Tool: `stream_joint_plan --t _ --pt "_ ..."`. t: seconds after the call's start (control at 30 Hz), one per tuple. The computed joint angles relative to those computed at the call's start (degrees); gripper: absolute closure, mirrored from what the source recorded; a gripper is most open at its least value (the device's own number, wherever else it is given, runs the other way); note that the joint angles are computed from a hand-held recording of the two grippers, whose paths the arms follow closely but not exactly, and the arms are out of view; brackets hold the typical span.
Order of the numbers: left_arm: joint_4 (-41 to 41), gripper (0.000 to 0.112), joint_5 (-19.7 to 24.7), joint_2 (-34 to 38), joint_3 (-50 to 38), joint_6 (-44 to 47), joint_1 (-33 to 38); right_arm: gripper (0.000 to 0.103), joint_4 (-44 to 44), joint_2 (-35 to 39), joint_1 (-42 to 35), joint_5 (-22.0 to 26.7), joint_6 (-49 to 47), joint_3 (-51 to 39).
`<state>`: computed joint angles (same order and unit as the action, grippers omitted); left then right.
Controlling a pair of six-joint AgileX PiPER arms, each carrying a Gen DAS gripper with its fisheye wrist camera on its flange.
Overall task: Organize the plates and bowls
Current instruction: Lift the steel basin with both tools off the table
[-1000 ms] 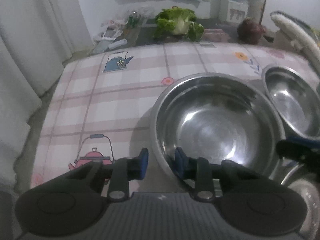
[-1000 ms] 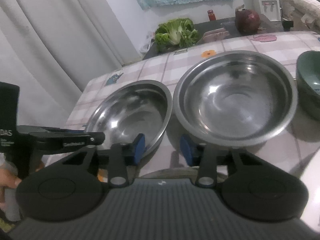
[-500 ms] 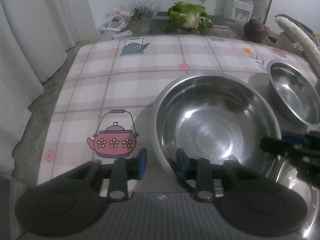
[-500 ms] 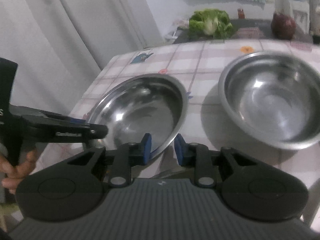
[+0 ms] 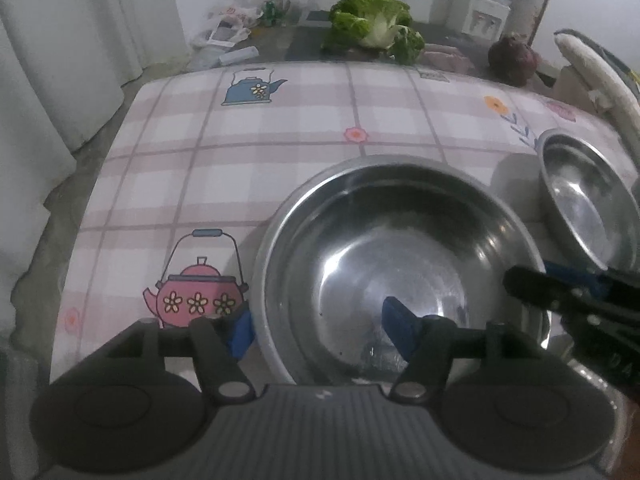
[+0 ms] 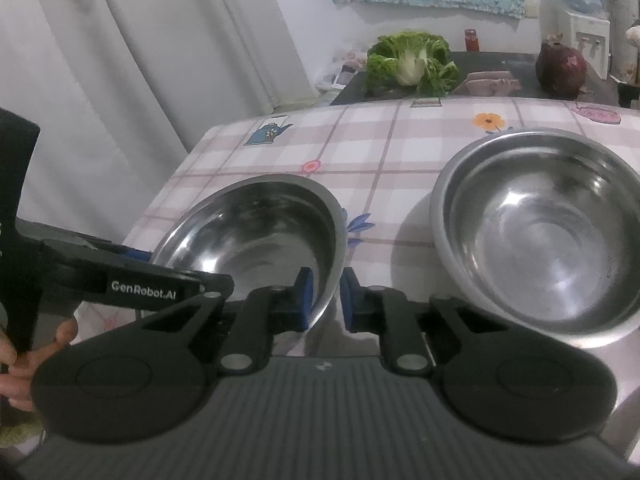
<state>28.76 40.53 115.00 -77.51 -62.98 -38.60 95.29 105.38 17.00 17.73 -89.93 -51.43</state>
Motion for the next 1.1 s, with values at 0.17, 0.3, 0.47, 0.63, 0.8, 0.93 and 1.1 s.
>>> stream_joint_plan --t 0.17,0.3,0.47,0.63,0.8,0.93,1.1 --pt "-0.85 0.050 -1.42 -2.96 2.92 1.09 -0.74 0.089 -1.76 -1.73 -0.95 1.22 1.03 0.95" --pt "-1.38 0.053 0.12 -2.08 2.08 1.93 -1.17 0.089 -4.12 -1.16 -1.49 1.62 2.84 0.28" --pt "1.93 0.052 3.71 1.11 -1.25 0.74 -2.36 0.089 -3.93 0.57 -1.38 1.74 3.36 -0.43" --pt "2.08 0.054 7.16 3.54 -4.47 1.28 -2.98 0.089 -2.88 2.20 -0.68 1.49 2.93 -1.30" --pt "5.91 0.054 8.48 2.28 -3.64 -2.03 -4.70 0.088 -1.19 1.05 -0.77 1.94 0.89 -0.60" --pt "7.66 0.054 9.35 1.48 -3.54 -3.45 -5.72 0.088 0.18 -0.32 -0.76 1.65 -1.28 0.12" --pt "8.53 0.054 9.25 0.65 -3.17 -4.54 -6.23 0.088 0.71 -1.32 -1.22 2.20 -2.09 0.64"
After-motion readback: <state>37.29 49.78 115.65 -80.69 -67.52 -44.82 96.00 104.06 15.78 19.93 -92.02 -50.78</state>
